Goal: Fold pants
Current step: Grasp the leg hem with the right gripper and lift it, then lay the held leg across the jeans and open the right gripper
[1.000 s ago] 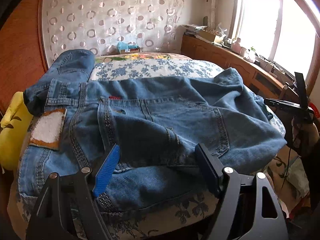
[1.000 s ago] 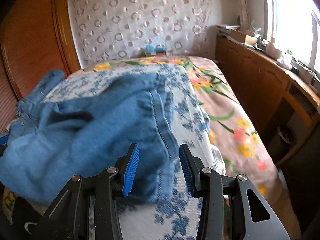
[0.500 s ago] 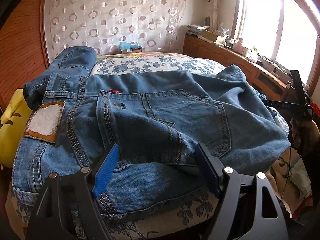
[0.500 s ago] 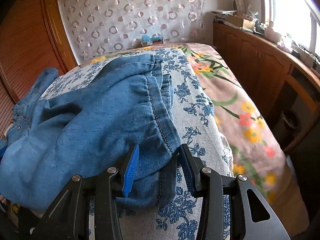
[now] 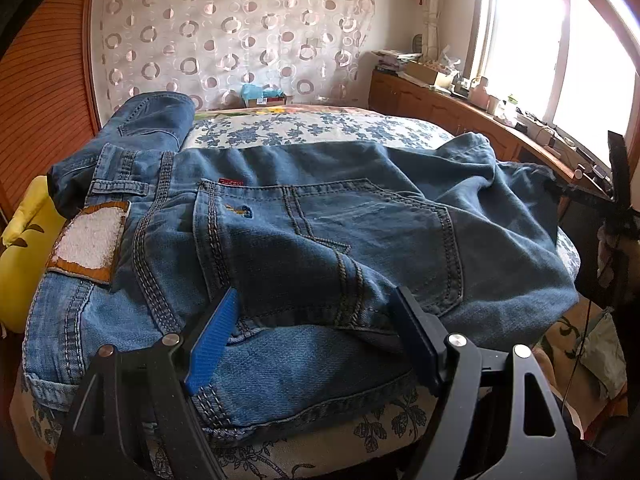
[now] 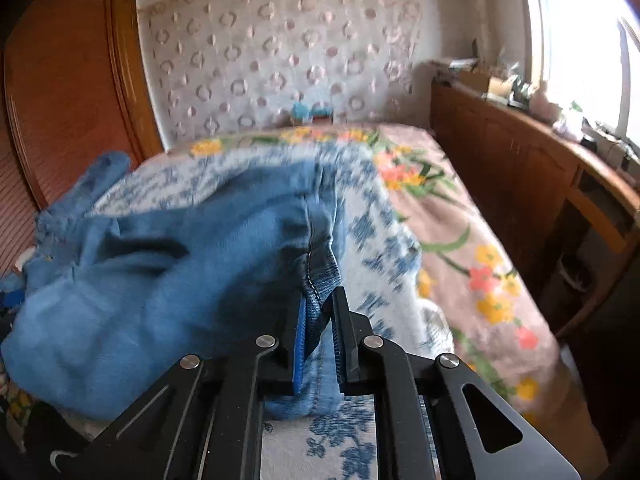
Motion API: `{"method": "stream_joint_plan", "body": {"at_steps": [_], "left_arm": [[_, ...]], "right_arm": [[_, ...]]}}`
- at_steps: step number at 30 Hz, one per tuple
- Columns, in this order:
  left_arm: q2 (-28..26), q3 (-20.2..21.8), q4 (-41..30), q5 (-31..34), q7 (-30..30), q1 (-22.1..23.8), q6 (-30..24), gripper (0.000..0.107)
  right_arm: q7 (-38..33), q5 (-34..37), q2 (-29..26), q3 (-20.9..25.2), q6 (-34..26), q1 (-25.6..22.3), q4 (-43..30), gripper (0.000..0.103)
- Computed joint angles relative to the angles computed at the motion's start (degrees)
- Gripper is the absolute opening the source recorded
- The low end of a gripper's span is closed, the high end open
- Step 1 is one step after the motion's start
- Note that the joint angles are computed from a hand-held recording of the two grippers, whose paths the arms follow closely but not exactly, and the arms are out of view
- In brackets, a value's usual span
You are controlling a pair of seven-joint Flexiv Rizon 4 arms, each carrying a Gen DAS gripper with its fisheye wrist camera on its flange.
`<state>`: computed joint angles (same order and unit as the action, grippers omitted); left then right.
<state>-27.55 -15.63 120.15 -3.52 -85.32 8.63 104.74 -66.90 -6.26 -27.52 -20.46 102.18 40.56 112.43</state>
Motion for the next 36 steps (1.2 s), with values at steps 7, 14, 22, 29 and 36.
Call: {"method": "stream_joint_plan", "body": {"at_steps": [7, 14, 22, 29, 36], "left_arm": [[-0.11, -4.91, 0.65, 1.74, -0.29, 4.59, 0.39, 0.078], [0.85, -6.49, 1.66, 2.45, -1.36, 6.42, 0.31, 0.078], [2.75, -5.67, 2.40, 1.87, -1.69, 5.67, -0.38, 0.078], [3.78, -5.87, 2.74, 2.45, -2.28, 5.56, 0.71, 0.078], [5.13, -7.08, 3.57, 4.31, -3.81, 7.46, 1.83, 0.078]], "right_arm": [[-4.42, 6.11, 3.38, -6.73, 5.36, 4.35, 4.34, 0.008], [-6.99, 9.35, 2.22, -9.84, 1.20, 7.81, 5.42, 0.006], [-1.89, 3.31, 1.70, 1.36, -0.89, -3.38, 4.43, 0.006], [-2.24, -0.26, 3.92, 4.67, 1.67, -5.05, 2.31, 0.006], [-6.98, -4.01, 5.29, 15.76, 3.18, -10.59, -1.62, 0.006]]}}
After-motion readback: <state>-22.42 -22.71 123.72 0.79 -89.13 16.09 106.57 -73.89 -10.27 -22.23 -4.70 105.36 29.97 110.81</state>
